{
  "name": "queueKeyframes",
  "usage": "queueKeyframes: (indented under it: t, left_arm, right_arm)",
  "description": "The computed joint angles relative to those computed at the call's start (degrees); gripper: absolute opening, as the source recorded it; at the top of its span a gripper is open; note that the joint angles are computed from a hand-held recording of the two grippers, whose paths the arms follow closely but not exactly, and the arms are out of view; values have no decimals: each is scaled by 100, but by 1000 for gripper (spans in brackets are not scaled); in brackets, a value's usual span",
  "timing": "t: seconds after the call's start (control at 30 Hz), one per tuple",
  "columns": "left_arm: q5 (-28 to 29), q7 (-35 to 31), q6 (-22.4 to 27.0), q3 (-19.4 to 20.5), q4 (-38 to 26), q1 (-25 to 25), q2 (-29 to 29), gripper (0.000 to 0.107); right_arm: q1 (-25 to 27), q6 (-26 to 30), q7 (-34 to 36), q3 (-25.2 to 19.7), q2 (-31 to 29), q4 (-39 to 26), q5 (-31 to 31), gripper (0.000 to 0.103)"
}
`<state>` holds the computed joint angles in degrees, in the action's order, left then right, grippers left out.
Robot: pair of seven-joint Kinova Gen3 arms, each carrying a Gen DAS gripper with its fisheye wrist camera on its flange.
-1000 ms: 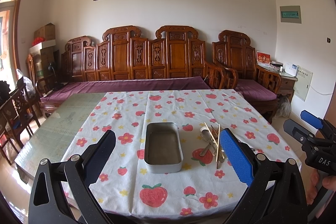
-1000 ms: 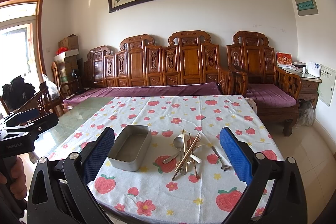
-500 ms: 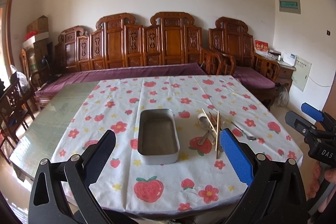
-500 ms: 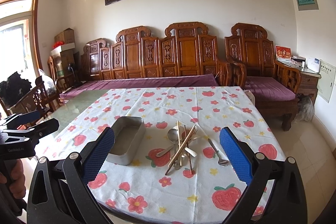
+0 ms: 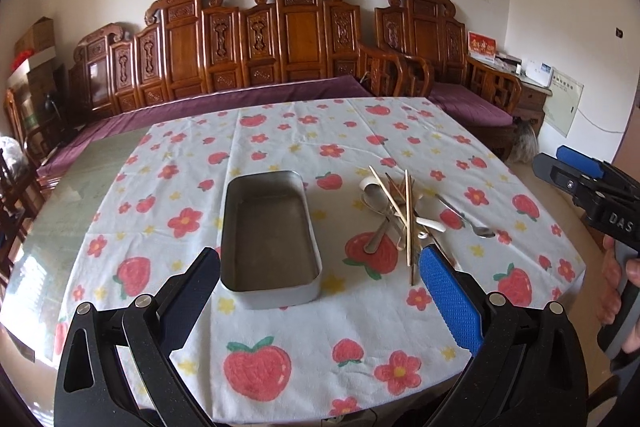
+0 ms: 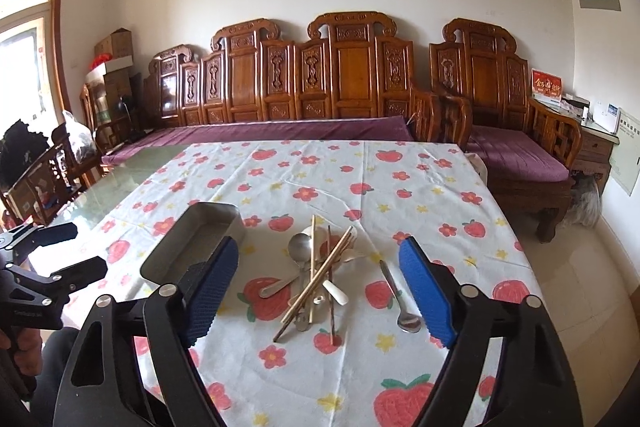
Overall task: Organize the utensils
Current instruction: 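Move both tools down toward the utensil pile, then close the left gripper on a wooden chopstick while the right gripper closes on a silver spoon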
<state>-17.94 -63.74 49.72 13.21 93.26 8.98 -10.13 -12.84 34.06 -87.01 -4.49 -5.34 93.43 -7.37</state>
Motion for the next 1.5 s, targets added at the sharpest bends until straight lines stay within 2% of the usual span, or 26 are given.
queueKeyframes:
  t: [0.17,0.37,0.5,0.63,1.03,1.3,1.37,1.5]
  left_arm:
    - [253,-368,-101,-190,-124,76,340,97]
    - [611,-765,-242,-373,-275,206,785,96]
    - [900,-1029,-309,-462,-378,297,1110,93]
    - [1081,-1250,-159,-485,-583,437,1518,81]
    - [1455,-1628,80,-545,-1024,800,2430,44]
    - [1766,-1723,84,-627,-1204,733,2748,35]
    - [1872,-1768,150,-627,-1314,679,2846,28]
    - [2218,-1914,252,-587,-1481,504,3013,22]
  right_arm:
    - [156,432,669,243,548,-422,-741,75]
    - [404,774,942,174,1063,-865,-519,72]
    - [562,708,1191,145,1329,-809,-404,72]
    - [760,793,1409,118,1613,-757,-519,69]
    - [956,876,1295,161,2072,-686,-263,68]
    - [979,898,1291,141,2098,-686,-186,68]
    - [967,896,1283,143,2117,-688,-161,68]
    - [977,930,1291,134,2141,-693,-170,68]
